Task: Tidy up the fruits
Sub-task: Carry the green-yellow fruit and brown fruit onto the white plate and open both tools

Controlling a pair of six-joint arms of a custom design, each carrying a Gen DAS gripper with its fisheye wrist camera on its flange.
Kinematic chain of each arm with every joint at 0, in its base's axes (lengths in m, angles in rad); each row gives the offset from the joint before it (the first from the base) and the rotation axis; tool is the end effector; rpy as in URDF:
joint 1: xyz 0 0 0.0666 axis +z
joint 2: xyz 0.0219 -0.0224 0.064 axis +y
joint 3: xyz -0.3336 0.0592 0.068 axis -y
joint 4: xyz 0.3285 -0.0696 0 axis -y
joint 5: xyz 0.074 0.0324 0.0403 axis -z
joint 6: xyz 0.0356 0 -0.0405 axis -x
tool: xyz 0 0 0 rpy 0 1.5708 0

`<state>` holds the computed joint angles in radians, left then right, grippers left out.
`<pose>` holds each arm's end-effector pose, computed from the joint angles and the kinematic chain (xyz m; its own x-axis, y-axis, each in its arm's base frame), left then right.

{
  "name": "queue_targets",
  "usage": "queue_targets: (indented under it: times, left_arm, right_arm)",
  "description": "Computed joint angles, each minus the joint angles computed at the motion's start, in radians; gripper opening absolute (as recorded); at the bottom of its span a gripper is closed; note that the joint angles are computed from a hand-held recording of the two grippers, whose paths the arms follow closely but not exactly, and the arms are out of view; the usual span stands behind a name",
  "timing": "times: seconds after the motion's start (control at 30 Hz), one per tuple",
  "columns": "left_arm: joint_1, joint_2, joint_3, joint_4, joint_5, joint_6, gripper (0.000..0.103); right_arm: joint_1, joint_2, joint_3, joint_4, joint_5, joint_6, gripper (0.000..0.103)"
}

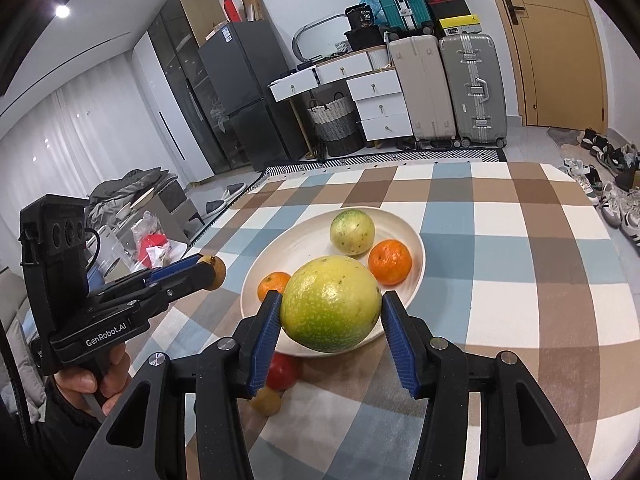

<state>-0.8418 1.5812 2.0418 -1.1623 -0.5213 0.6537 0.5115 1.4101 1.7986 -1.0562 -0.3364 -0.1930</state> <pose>0.3244 -0.3372 0.5416 -0.5806 -0.1416 -0.8018 0.0508 0.9765 -0.2093 0.3642 0.2175 0.5284 -0.6619 -0.1639 -0.7315 -0.5717 0.7415 0.3512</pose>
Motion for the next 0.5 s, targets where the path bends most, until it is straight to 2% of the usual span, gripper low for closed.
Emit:
queue_targets:
  times: [0.5]
  left_arm:
    - [0.082,0.086,0.084,0.003,0.061,-0.046,0.024]
  right_arm:
    - [0.003,0.111,0.117,-0.018,-0.009,-0.016,0.051]
